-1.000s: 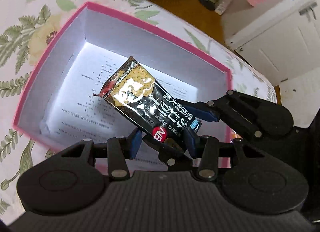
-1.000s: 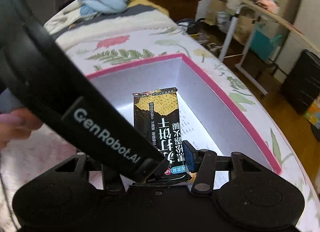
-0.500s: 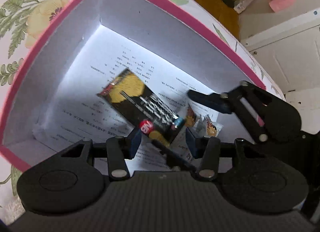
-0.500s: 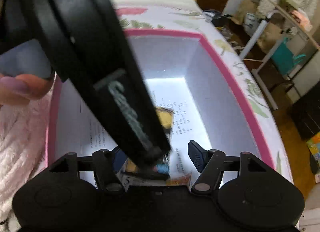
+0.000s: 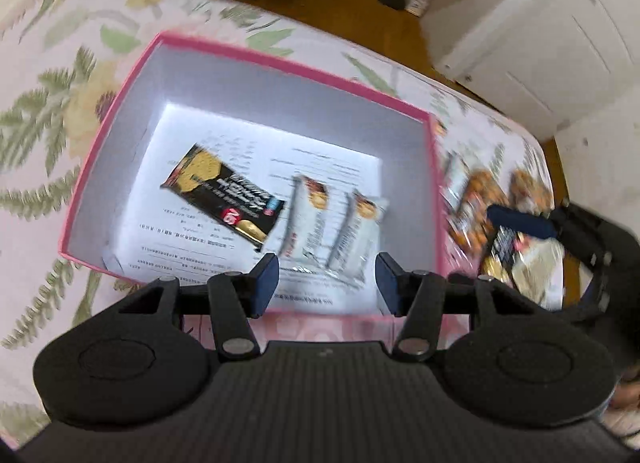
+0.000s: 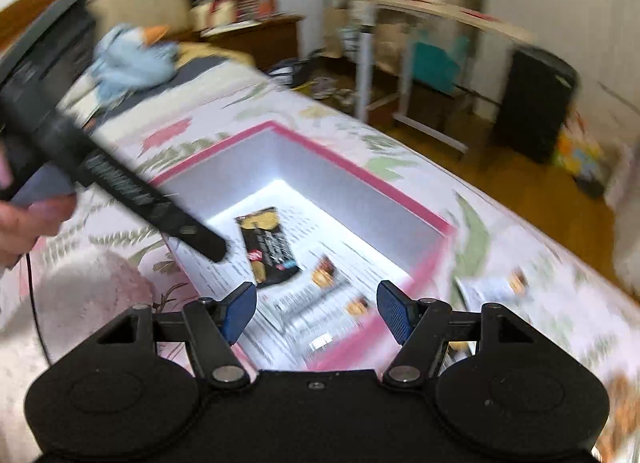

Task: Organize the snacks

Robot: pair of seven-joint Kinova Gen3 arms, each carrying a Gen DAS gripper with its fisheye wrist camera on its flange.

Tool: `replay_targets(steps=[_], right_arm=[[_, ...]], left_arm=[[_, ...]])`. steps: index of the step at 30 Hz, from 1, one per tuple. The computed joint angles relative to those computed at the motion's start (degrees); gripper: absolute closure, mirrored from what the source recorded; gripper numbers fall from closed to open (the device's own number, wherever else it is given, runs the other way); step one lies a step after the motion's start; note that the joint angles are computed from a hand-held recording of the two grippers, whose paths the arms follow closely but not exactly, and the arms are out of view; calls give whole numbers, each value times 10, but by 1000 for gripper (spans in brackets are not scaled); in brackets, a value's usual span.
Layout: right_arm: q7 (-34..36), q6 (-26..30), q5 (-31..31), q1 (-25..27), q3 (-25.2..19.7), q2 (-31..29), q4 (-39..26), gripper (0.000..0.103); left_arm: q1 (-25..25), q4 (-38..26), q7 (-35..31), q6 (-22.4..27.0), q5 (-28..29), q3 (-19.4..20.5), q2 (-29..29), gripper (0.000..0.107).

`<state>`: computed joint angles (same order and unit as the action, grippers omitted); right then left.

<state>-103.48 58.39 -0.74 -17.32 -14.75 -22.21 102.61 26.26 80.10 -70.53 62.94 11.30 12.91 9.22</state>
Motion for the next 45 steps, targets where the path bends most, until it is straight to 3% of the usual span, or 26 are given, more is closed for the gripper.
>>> replay_targets(steps=[4, 8, 14, 18, 21, 25, 31, 35, 40, 45], right_arm=[[-24, 68, -16, 30, 41, -50, -17, 32], [-39, 93, -26, 68, 71, -99, -7, 32], [-53, 75, -13, 113, 78, -171, 47, 38], [-46, 21, -1, 136, 82, -241, 124, 38], [-41, -20, 18, 161, 56, -271, 186, 38], [-33, -58, 27, 173, 40, -264, 253, 38], [-72, -157, 36, 212, 16, -220, 338, 38], [-113, -206, 48, 246, -30, -199, 367, 38], [-147, -230, 52, 244, -43, -189, 384, 36], [-159, -233, 55, 227, -33, -183, 386, 37]], left_arm=[[31, -29, -8, 17, -37, 17, -20, 55], [62, -39, 1, -8, -49, 32, -29, 54], [115, -25, 11, -102, -74, 51, -7, 54], [153, -28, 26, -154, -89, 53, 35, 54], [176, -43, 38, -173, -87, 46, 77, 54], [215, -104, 61, -159, -112, 26, 152, 56], [208, -149, 9, -177, -43, 44, 240, 62], [213, -156, -19, -197, -20, 47, 277, 66], [204, -152, -75, -209, 7, 65, 302, 69], [218, -148, -80, -206, 7, 48, 294, 69]])
